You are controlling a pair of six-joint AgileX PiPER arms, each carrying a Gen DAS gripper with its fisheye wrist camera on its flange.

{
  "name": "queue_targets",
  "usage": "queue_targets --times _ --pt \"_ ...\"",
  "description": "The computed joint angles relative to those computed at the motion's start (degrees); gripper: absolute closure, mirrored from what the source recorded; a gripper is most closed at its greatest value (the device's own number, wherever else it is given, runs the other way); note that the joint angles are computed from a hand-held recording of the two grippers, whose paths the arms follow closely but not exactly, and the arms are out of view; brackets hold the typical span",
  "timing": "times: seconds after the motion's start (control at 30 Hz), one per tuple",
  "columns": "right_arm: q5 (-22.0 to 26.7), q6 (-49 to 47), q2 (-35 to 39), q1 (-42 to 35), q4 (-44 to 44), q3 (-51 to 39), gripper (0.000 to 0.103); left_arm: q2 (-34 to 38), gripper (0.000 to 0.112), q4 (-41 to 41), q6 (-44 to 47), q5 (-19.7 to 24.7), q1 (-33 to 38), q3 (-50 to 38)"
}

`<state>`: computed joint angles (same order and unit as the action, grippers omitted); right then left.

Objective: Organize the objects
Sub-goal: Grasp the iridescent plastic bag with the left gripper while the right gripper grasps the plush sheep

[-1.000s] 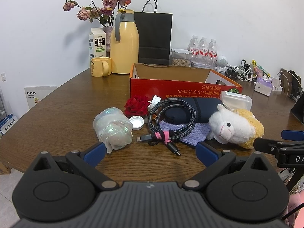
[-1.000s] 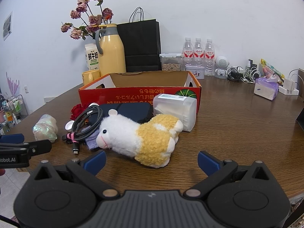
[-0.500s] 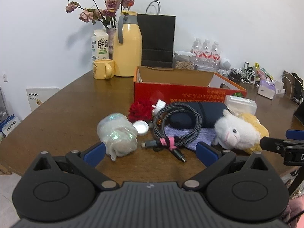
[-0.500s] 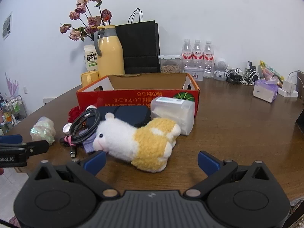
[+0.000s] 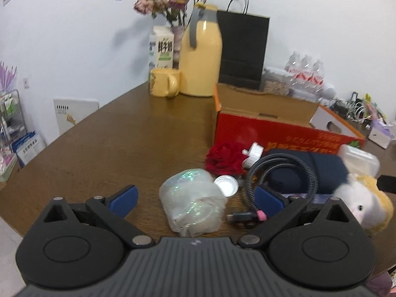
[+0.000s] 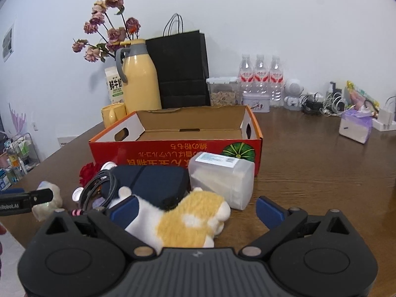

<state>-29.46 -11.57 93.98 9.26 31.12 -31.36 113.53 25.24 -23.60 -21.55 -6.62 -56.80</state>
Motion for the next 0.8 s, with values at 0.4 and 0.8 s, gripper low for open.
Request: queue_targets --times 0.4,0.8 --pt "9.3 11.2 6.1 -5.5 -11.5 -7.1 0.035 5.2 0.059 17.5 -18.0 5.5 1.2 -6.9" --pt "8.0 25.3 6.4 -7.7 -24.8 -5.0 0.055 3.5 0.072 16.2 -16.4 1.1 2.6 -4.1"
